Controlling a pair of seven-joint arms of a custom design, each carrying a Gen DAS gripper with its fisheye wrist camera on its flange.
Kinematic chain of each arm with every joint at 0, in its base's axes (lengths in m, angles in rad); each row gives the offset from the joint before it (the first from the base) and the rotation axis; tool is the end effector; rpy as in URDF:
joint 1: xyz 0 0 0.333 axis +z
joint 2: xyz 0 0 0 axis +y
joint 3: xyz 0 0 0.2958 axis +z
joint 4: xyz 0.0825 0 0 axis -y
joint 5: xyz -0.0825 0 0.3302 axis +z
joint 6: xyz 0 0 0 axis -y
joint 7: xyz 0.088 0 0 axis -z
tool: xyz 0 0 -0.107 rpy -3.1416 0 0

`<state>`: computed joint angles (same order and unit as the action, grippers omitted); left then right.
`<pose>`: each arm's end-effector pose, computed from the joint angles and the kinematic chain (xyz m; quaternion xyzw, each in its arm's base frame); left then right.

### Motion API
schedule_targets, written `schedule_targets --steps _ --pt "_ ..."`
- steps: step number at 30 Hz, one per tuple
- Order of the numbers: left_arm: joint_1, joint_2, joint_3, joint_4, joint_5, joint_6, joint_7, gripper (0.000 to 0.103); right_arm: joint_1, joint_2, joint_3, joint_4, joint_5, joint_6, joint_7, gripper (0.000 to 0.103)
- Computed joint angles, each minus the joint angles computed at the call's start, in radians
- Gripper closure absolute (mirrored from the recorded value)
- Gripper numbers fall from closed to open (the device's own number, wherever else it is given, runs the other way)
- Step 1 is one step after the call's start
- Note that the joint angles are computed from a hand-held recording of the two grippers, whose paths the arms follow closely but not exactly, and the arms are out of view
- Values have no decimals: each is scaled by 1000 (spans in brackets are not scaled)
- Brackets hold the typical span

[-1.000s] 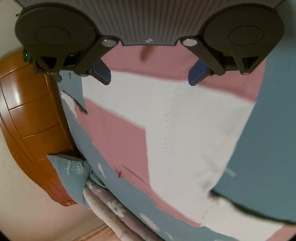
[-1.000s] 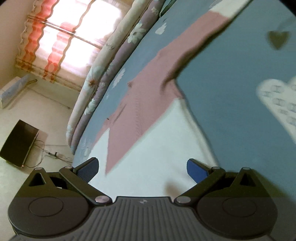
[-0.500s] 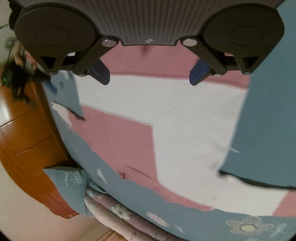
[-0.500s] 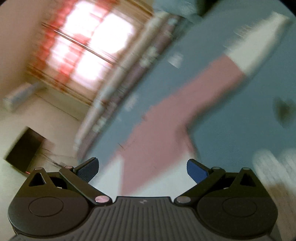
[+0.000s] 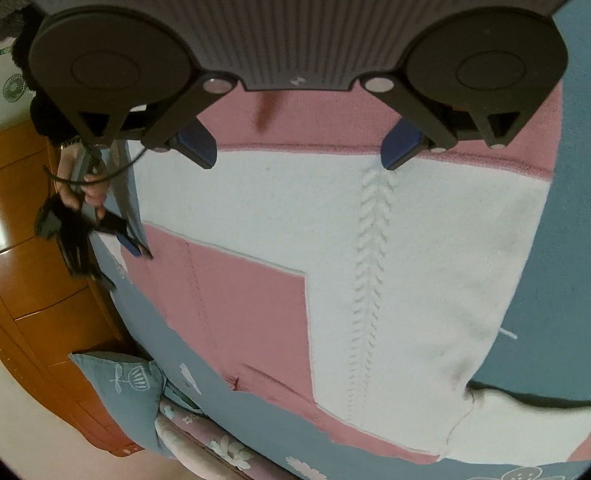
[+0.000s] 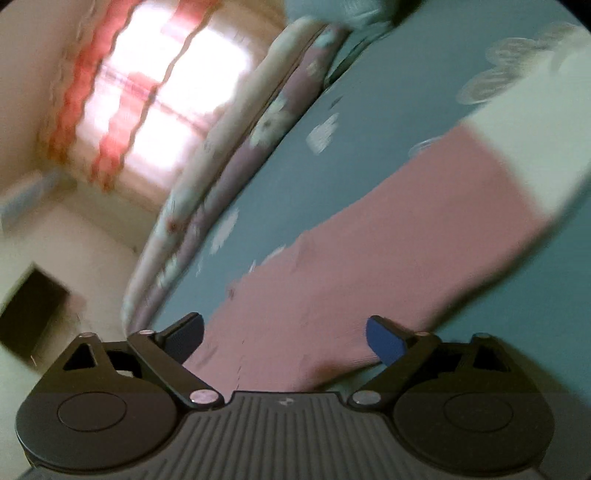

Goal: Fold clothes

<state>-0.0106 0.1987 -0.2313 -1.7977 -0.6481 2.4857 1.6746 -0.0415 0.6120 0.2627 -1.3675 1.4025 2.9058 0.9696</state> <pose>0.5863 -0.1316 0.4944 0.6920 -0.6293 0.3495 0.0541 0.6925 0.0459 0.4331 -0.3978 0.7254 -0.0060 0.5616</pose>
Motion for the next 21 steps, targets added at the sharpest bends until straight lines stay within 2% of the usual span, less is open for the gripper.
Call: schedule_targets --steps 1,3,6,10,11,14,17,18,19,21 --pt "-1 1 -1 0 -1 3 0 7 -30 -18 22 -26 73 20 -61 7" --pt "-4 4 2 7 12 0 -15 7 -44 -48 6 -62 131 37 -85 6" --pt "-10 5 2 37 52 -20 -41 7 -20 -74 -44 -77 90 28 -3 4" --pt "-28 27 -16 103 65 24 17 7 -15 -33 -20 21 135 -50 -91 1" --pt "-38 45 -15 132 95 29 3 7 -6 -10 -20 59 118 -73 -86 1" --pt "-71 117 1 216 236 46 -101 7 40 106 -46 213 -76 -171 80 1" --pt "-77 181 1 288 315 2 -203 7 88 237 -117 396 -295 -262 268 1" --pt "-71 189 -4 292 325 -9 -221 7 79 264 -115 433 -344 -281 300 1" --pt "-66 195 -9 294 336 -21 -229 7 47 274 -79 441 -369 -290 294 2" --pt "-59 200 -15 289 357 -37 -244 7 -2 244 -55 392 -323 -290 233 2"
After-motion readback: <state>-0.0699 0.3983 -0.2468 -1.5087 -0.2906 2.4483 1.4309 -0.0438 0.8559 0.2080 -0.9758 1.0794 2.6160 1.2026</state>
